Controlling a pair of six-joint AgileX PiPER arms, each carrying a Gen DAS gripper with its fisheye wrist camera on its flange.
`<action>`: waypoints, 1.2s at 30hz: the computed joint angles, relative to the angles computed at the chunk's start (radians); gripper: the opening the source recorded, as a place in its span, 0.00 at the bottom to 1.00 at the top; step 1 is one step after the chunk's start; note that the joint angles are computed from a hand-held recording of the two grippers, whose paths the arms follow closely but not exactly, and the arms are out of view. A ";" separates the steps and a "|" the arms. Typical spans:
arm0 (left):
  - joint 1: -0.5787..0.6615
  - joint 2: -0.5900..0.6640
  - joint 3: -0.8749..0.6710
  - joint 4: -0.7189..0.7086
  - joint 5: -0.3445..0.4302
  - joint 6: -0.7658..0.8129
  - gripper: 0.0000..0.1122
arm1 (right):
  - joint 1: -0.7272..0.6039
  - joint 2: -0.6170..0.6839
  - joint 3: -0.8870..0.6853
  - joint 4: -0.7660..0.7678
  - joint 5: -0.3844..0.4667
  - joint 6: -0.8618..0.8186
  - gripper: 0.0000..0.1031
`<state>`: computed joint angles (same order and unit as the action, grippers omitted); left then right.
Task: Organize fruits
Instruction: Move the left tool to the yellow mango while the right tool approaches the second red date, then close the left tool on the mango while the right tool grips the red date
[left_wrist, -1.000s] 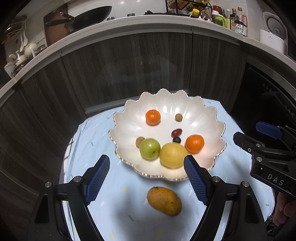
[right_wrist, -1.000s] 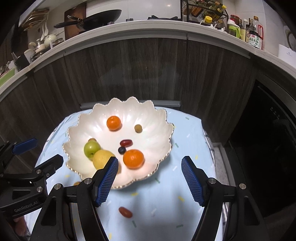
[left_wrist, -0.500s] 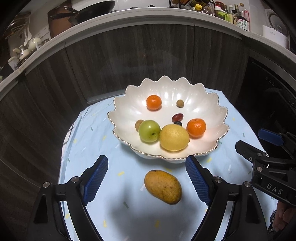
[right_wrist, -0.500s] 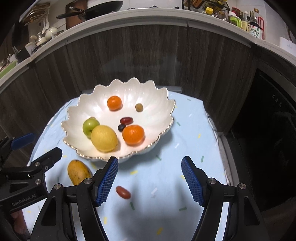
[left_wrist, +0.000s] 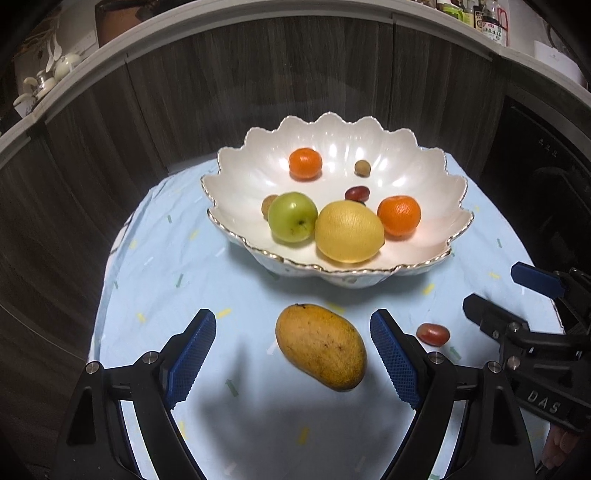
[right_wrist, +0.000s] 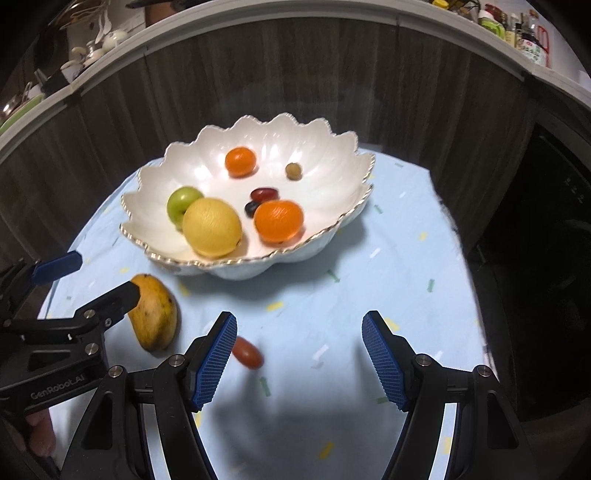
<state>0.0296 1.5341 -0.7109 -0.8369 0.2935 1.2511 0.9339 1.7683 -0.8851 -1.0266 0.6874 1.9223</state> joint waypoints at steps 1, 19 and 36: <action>0.000 0.009 -0.001 -0.005 -0.001 0.005 0.77 | 0.000 0.008 0.000 -0.005 -0.014 -0.002 0.69; -0.027 0.117 -0.010 -0.050 -0.047 0.016 0.76 | -0.021 0.103 -0.029 -0.040 -0.138 -0.060 0.55; -0.011 0.182 -0.038 -0.070 0.036 0.026 0.57 | -0.037 0.126 -0.012 -0.163 -0.224 0.057 0.21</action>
